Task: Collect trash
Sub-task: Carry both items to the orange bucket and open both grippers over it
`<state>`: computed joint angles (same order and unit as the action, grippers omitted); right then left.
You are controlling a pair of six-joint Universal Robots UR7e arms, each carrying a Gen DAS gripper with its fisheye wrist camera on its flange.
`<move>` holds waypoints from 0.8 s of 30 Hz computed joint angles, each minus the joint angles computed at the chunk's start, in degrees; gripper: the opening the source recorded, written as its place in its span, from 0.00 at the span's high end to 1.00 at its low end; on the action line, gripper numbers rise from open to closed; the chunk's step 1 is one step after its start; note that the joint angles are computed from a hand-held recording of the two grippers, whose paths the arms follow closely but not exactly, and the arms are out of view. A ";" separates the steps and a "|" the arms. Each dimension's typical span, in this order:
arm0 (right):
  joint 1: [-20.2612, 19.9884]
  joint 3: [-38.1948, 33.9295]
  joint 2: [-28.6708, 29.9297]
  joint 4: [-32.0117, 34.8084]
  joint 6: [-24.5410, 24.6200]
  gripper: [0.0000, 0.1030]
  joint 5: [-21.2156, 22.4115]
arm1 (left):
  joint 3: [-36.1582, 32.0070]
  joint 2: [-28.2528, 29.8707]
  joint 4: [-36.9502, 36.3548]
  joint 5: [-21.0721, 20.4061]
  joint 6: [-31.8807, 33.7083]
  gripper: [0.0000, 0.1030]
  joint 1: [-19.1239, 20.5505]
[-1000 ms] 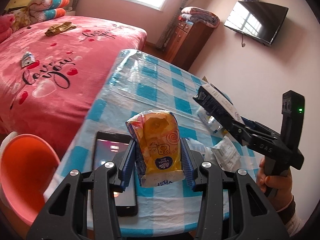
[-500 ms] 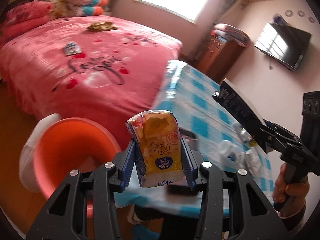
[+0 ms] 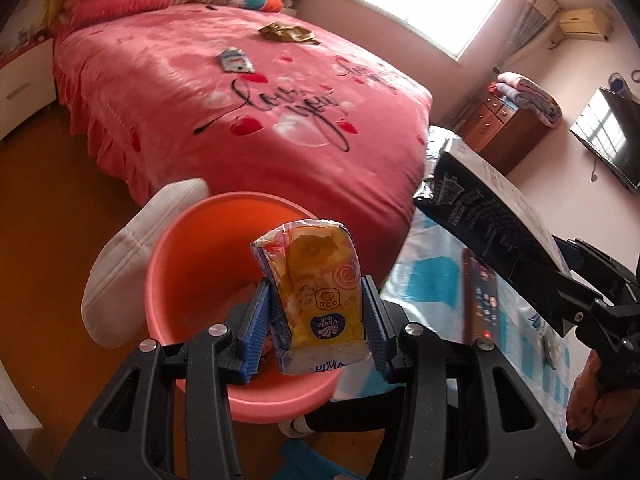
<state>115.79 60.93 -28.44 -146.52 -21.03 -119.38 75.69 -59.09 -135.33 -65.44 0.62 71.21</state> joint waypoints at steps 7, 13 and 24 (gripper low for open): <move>0.16 -6.42 4.74 5.19 -0.38 0.36 -0.62 | -0.17 0.92 0.67 0.04 -0.94 0.55 1.65; 0.15 -11.38 7.97 7.87 -0.17 0.36 -0.56 | -0.18 1.42 0.72 0.89 -1.43 0.48 2.70; -1.00 -1.08 0.68 -5.02 4.21 0.13 2.89 | 1.64 0.94 -2.04 5.50 0.66 0.21 2.51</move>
<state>114.80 59.85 -27.76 -151.54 -16.82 -116.49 77.33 -58.15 -137.37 -59.94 1.27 73.72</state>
